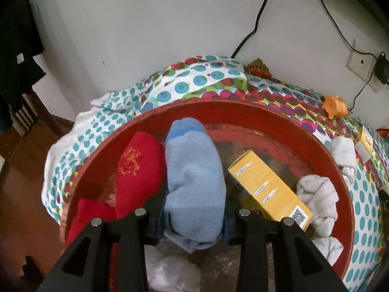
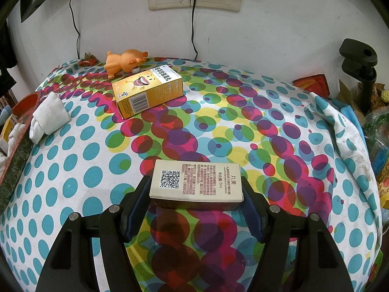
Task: Organize objects
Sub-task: 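Lower the blue sock into the red tray and open the left gripper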
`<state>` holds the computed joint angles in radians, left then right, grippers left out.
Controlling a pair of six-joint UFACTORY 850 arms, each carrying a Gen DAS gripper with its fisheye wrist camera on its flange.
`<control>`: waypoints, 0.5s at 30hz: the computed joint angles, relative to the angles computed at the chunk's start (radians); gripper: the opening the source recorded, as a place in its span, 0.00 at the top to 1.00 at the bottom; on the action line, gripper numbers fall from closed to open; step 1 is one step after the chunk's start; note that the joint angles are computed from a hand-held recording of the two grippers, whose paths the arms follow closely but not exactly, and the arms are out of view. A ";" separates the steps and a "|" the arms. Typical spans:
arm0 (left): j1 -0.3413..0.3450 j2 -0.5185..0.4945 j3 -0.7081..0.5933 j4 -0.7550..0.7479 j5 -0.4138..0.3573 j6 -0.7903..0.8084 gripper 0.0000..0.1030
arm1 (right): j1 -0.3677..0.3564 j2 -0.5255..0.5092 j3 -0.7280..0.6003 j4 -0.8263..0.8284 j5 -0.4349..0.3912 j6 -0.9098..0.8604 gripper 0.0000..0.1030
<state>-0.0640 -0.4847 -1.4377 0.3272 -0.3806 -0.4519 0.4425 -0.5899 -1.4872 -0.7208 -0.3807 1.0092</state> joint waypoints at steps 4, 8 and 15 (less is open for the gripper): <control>-0.003 0.006 0.006 0.001 -0.002 0.017 0.57 | 0.000 0.000 0.000 -0.001 0.000 0.000 0.35; -0.001 0.017 0.013 -0.030 -0.017 0.043 0.54 | 0.002 -0.001 -0.002 -0.002 -0.003 0.003 0.35; -0.023 0.110 0.125 0.107 0.035 -0.068 0.48 | 0.002 -0.001 -0.002 -0.003 -0.003 0.002 0.36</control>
